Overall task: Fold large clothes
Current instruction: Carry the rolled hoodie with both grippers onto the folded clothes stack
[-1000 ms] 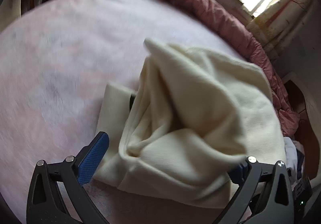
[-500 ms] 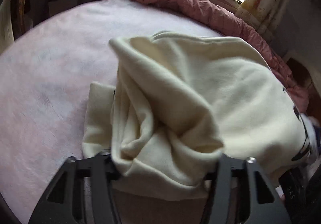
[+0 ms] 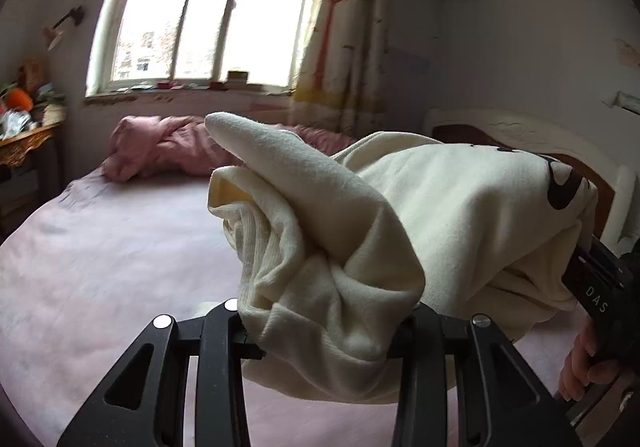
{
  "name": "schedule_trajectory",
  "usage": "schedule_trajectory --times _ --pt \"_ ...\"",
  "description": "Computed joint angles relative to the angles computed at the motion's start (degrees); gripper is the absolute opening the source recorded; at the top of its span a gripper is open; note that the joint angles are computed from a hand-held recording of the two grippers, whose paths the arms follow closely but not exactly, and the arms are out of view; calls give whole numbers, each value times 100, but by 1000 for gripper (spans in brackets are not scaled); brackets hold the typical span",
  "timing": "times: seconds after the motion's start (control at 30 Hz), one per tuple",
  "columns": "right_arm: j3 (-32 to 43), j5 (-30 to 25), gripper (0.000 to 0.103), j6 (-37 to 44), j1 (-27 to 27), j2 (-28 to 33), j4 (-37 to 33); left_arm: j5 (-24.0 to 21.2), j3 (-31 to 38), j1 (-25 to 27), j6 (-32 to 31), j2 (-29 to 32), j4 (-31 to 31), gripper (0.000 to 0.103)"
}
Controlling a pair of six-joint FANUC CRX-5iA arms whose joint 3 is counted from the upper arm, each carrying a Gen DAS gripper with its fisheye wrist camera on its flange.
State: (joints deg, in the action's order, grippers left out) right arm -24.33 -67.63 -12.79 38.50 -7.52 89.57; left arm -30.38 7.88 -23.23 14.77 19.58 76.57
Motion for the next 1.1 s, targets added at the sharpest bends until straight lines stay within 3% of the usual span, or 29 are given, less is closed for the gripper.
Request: schedule_trajectory --times 0.07,0.17,0.27,0.33,0.4,0.5,0.53,0.57,0.67,0.7,0.8,0.9,1.0,1.07,1.1 --pt "-217 -373 34 229 -116 -430 237 -57 404 -390 -44 211 177 36" --pt "-553 -824 34 638 -481 -1018 664 -125 1283 -973 411 748 227 36" --pt "-985 -941 34 614 -1159 -1577 1040 240 1825 -1728 -583 1250 1213 36" --pt "-1311 -882 34 376 -1698 -1909 1120 122 2283 -2010 -599 1680 1478 36" --pt "-1649 -835 34 141 -2177 -2144 971 -233 2979 -2079 349 2273 891 37" --pt "-2131 -437 34 -76 -2884 -2276 248 -626 4370 -2126 2274 3301 -1219 37" --pt "-2266 -154 35 24 -3149 -2273 -111 -683 4584 -2156 2610 3577 -1629 39" --pt "-2452 53 35 -51 -3410 -2272 -293 -716 4643 -2171 2647 3726 -1739 40" --pt "-3026 1226 36 -684 -4132 -2912 -98 -257 4036 -2351 1731 3364 -1389 43" --pt "-3063 1390 37 -774 -4206 -3077 -152 -143 3850 -2387 1390 3238 -1240 46" --pt "-2966 1159 40 -669 -4093 -2989 -295 201 3327 -2479 870 3000 -909 48" --pt "-2849 488 62 -509 -3399 -3013 -688 147 3123 -2451 740 2935 -584 53" --pt "-2808 -265 90 -431 -2915 -2979 -779 -66 3279 -2380 871 2955 -801 55" --pt "-2822 -611 92 -392 -2545 -3004 -837 328 3006 -2446 169 2810 -363 69" --pt "-2851 -747 92 -415 -2383 -3054 -883 869 2510 -2585 -577 2542 121 90"
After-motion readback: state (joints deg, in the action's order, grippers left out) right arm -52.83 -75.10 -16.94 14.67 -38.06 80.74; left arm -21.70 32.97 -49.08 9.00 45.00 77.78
